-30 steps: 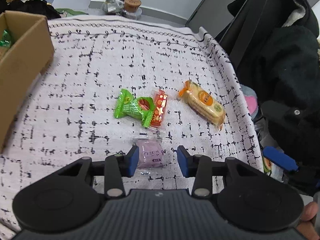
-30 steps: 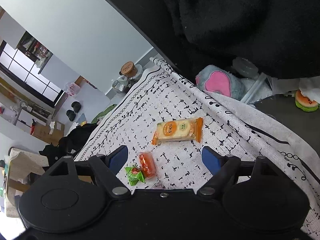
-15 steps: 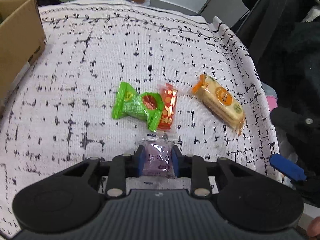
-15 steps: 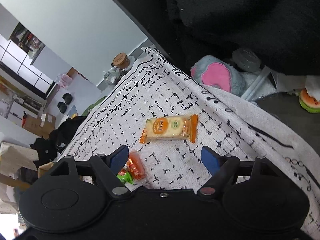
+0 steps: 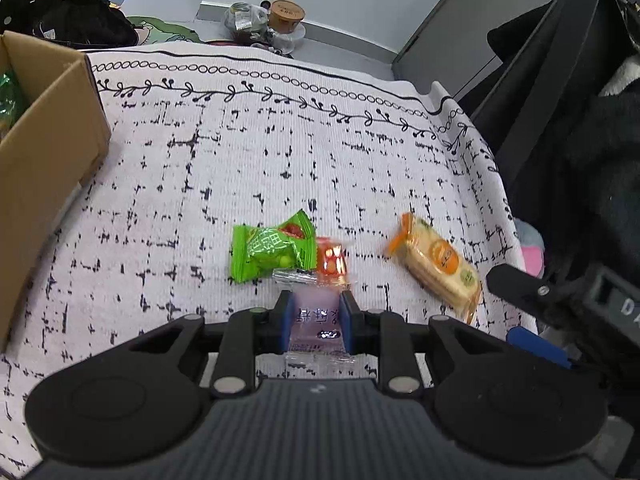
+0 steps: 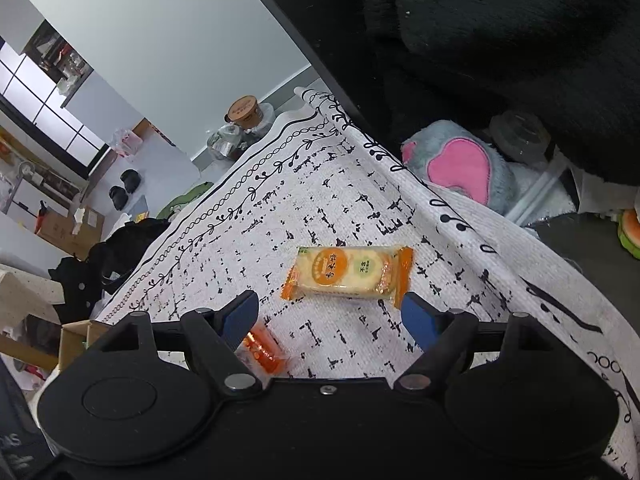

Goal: Organize snacks
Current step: 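Grasp the orange-labelled rice-cake packet with the right tool while the left tool lifts the purple candy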

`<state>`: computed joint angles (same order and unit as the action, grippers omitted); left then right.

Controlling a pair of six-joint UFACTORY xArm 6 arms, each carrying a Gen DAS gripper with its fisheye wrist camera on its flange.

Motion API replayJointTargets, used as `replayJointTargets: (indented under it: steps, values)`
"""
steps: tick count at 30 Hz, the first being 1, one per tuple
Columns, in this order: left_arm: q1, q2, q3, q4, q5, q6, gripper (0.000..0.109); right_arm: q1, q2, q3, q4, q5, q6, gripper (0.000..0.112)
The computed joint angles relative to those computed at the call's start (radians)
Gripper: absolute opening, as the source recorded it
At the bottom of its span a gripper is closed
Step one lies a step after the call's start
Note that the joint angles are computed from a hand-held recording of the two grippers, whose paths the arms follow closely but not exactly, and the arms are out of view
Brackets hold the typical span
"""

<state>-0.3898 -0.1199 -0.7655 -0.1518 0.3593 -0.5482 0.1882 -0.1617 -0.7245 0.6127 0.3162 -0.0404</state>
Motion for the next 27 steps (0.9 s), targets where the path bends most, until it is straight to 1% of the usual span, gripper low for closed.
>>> replayJointTargets:
  steps: [8,13,24,27]
  values:
    - [0.028,-0.007,-0.024,0.006,0.018,0.006,0.023,0.009,0.045,-0.029,-0.066,-0.024,0.021,0.078]
    - [0.051,-0.007,-0.037,0.011,0.028,0.017,0.023,0.014,0.080,-0.054,-0.072,-0.044,0.008,0.078]
    - [0.079,0.027,-0.064,-0.033,0.033,0.074,0.023,0.015,0.144,-0.102,-0.045,-0.054,-0.016,0.078]
    - [0.085,0.040,-0.072,-0.047,0.033,0.086,0.023,0.016,0.168,-0.123,-0.085,-0.049,0.016,0.078]
